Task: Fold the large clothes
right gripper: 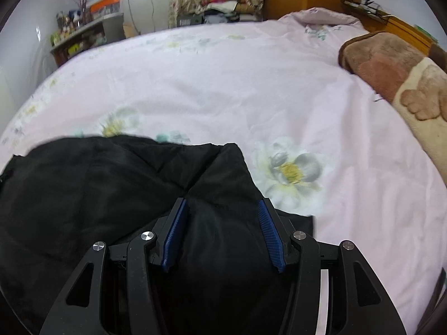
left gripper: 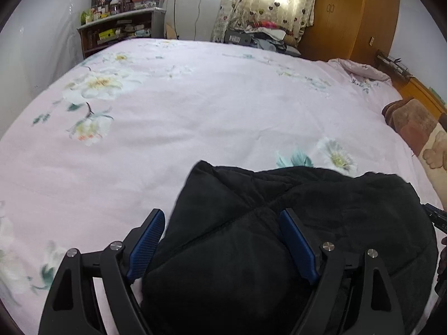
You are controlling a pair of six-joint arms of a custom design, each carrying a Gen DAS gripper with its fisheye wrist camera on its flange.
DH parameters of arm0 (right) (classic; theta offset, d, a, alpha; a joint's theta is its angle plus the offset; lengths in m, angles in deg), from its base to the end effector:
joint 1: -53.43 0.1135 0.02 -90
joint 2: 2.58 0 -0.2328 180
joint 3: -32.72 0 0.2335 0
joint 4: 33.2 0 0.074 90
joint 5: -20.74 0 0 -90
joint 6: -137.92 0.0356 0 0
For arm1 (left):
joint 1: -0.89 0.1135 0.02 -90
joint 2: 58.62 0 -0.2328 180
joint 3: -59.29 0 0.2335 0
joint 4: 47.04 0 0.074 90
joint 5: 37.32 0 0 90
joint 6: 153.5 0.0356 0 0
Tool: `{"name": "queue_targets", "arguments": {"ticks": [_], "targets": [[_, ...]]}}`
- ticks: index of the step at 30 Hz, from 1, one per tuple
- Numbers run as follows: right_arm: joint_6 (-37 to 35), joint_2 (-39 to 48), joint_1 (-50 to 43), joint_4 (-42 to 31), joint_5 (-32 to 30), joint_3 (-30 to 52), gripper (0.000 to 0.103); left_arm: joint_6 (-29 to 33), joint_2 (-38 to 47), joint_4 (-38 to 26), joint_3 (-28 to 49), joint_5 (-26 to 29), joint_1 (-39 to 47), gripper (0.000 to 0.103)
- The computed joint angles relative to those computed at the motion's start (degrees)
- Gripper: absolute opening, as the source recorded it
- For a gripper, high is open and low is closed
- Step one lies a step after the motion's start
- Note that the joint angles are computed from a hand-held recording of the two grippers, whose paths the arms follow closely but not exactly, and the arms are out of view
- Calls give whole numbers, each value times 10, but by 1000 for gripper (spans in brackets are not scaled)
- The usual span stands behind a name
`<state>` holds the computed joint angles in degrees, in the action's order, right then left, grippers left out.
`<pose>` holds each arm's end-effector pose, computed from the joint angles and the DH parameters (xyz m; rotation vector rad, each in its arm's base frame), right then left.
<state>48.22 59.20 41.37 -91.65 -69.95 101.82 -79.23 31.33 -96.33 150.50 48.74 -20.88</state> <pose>0.2057 -0.0435 0.2630 0.2601 2.4508 -0.0743 0.3041 -0.1188 0.2700 0.0955 2.4163 -0.2194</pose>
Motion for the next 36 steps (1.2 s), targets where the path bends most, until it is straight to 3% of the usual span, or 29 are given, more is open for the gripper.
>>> {"name": "queue_targets", "arguments": {"ticks": [6,8,13,16,20,26,28,36], "targets": [[-4,-172,-34,-128,-61,-5,53,0,-204,-18,-121,-1,5,85],[-4,-220,-35,-157,-57,-32,53,1,-245,-29,-164,-5,5,76],[-15,-255,-61,-170,-55,-92,53,-11,-244,-53,-205,9,33,66],[-9,-255,-41,-192,-14,-60,53,-34,-289,-69,-205,14,34,66],[-31,-295,-70,-233,-48,-43,53,-50,-354,-88,-230,7,23,66],[-70,-323,-122,-248,-74,-88,56,-51,-322,-61,-272,34,50,66],[-90,-309,-162,-239,-105,-98,62,-46,-291,-39,-272,49,61,67],[-134,-203,-255,-187,-197,-110,65,-39,-218,17,-259,83,67,71]]}}
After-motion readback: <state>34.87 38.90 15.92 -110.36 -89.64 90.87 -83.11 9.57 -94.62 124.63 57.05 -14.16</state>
